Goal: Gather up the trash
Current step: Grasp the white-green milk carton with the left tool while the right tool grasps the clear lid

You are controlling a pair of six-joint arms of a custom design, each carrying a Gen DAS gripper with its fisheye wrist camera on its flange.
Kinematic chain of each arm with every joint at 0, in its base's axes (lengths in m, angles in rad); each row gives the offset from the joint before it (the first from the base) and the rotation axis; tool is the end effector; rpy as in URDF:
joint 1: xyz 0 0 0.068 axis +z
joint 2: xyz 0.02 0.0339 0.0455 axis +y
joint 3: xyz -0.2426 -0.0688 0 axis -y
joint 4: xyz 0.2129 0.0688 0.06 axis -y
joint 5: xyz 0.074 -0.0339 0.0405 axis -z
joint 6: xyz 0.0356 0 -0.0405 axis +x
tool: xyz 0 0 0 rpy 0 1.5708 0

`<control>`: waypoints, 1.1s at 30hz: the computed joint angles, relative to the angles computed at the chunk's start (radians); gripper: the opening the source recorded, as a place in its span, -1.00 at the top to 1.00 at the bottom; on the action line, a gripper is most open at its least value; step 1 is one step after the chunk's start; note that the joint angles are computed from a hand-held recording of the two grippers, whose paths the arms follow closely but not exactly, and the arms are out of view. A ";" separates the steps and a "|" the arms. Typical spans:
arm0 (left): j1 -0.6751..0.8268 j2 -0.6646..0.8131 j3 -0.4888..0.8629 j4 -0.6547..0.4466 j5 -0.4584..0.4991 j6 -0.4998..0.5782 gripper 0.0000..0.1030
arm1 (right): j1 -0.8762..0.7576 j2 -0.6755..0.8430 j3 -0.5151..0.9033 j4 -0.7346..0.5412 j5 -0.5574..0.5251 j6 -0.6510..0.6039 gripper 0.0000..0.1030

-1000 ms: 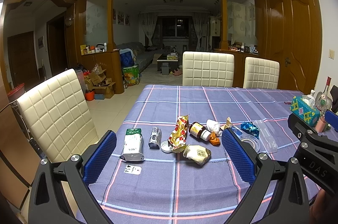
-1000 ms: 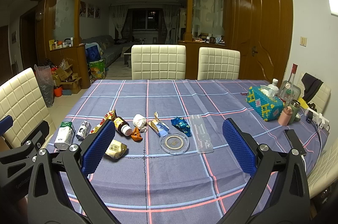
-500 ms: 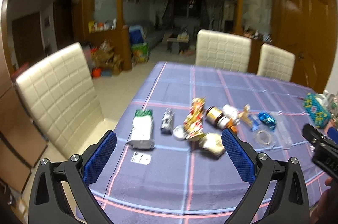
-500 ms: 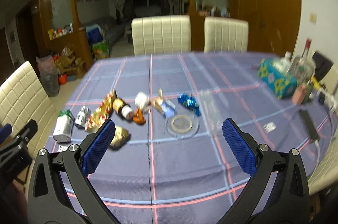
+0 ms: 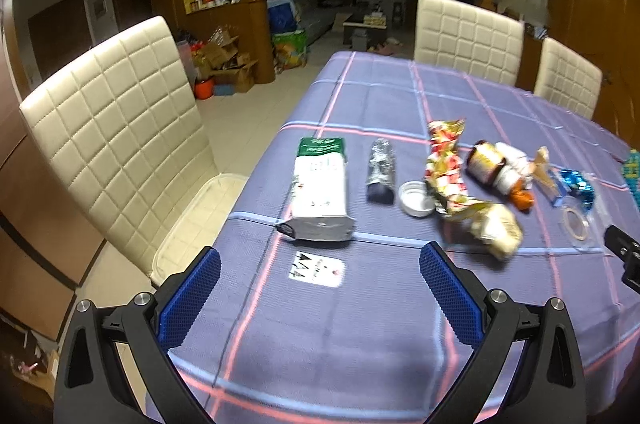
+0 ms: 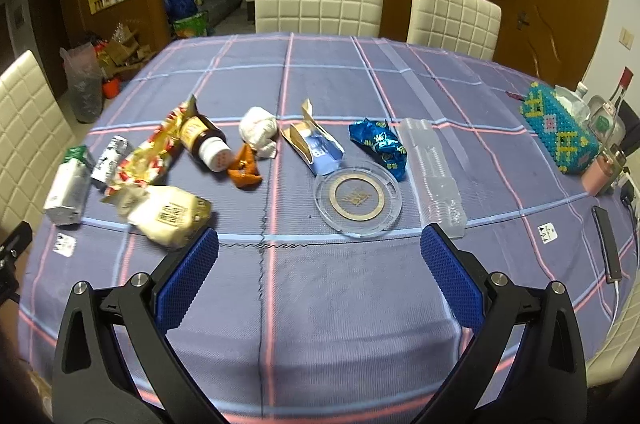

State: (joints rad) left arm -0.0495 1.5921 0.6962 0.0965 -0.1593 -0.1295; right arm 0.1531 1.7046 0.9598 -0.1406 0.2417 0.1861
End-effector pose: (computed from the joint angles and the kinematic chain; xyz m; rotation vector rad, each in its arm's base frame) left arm 0.2811 -0.0083 0.1491 -0.1707 2.3534 0.1019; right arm 0.3159 0.0401 0.1697 0.1450 2.4222 -0.1442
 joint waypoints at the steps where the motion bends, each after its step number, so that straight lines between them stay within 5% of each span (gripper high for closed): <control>1: 0.007 0.041 0.032 -0.002 0.001 0.004 -0.89 | -0.005 0.026 0.016 0.001 -0.005 -0.006 -0.91; 9: 0.032 0.321 0.290 -0.072 -0.013 0.008 -0.88 | -0.060 0.202 0.159 0.033 0.037 -0.030 -0.87; 18: 0.040 0.497 0.454 -0.106 -0.023 0.032 -0.88 | -0.138 0.366 0.327 -0.086 -0.026 -0.037 -0.52; 23: 0.043 0.540 0.491 -0.103 -0.034 0.060 -0.88 | -0.123 0.429 0.394 -0.108 -0.008 -0.032 -0.87; 33: 0.058 0.607 0.588 -0.158 0.001 0.050 -0.88 | -0.166 0.570 0.566 -0.202 -0.013 0.017 -0.93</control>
